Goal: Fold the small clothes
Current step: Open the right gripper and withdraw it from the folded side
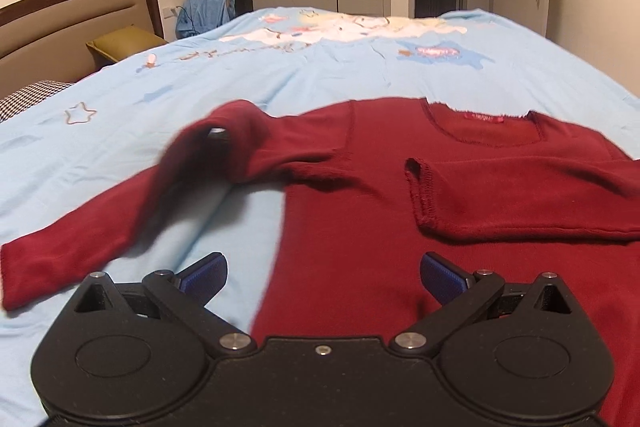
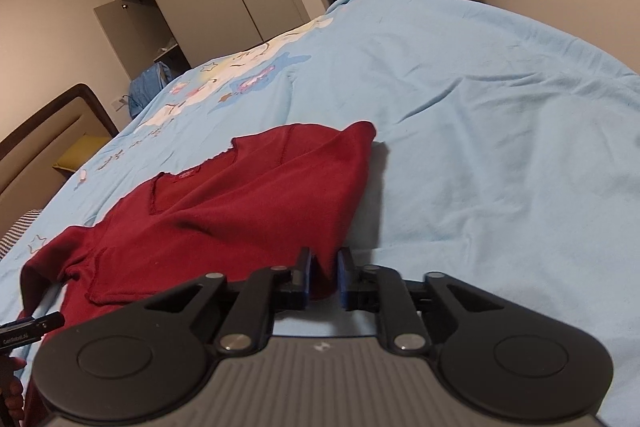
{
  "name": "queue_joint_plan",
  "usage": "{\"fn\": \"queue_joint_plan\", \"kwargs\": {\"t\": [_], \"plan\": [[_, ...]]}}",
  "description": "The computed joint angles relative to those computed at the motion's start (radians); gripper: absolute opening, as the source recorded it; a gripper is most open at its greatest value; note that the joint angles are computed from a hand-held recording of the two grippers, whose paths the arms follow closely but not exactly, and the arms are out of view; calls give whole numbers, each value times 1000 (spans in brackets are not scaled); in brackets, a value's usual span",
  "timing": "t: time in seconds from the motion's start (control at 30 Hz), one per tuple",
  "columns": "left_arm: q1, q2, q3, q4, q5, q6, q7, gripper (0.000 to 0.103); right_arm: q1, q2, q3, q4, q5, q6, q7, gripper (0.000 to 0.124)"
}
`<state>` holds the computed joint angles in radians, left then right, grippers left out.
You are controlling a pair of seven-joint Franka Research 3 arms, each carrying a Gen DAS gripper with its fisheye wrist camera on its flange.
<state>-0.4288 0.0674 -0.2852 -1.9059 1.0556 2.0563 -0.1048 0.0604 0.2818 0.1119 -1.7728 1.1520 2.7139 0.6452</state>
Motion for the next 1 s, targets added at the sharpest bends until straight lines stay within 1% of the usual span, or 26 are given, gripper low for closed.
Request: {"fn": "queue_joint_plan", "kwargs": {"t": [0.03, 0.1, 0.13, 0.2, 0.3, 0.37, 0.43, 0.53, 0.63, 0.67, 0.7, 0.73, 0.83, 0.9, 1.0], "plan": [[-2, -28, -3, -29, -6, 2, -8, 102, -1, -14, 4, -15, 12, 5, -18, 32], [-3, -83, -15, -84, -25, 0, -15, 102, -7, -60, 12, -60, 60, 0, -104, 51], [-3, -110, -24, -111, -37, -3, -20, 102, -5, -92, 11, -93, 86, -3, -150, 56], [-2, -162, -43, -165, -65, -10, -32, 102, 9, -156, -2, -161, 118, -17, -231, 70], [-1, -239, -72, -245, -110, -3, -60, 102, 44, -274, -31, -292, 148, -38, -337, 80], [-2, -285, -88, -293, -144, 10, -76, 102, 69, -348, -54, -378, 152, -60, -366, 84], [-3, -328, -101, -339, -174, 38, -87, 102, 94, -421, -75, -461, 132, -82, -359, 84], [-5, -383, -111, -398, -220, 101, -79, 102, 129, -520, -103, -573, 78, -118, -312, 84], [0, -404, -127, -423, -250, 140, -72, 102, 159, -598, -123, -659, 17, -143, -253, 79], [2, -407, -133, -429, -259, 146, -75, 102, 166, -622, -130, -685, 1, -151, -230, 75], [4, -412, -137, -435, -268, 154, -80, 102, 174, -638, -135, -702, -13, -155, -210, 71], [5, -416, -139, -441, -279, 160, -86, 102, 180, -650, -139, -716, -28, -156, -193, 69], [9, -419, -142, -447, -329, 150, -98, 100, 196, -666, -145, -742, -61, -140, -148, 63], [10, -429, -143, -457, -352, 152, -111, 99, 204, -663, -149, -748, -78, -134, -109, 61], [13, -445, -142, -472, -372, 175, -125, 96, 215, -659, -153, -756, -89, -119, -76, 60]]}}
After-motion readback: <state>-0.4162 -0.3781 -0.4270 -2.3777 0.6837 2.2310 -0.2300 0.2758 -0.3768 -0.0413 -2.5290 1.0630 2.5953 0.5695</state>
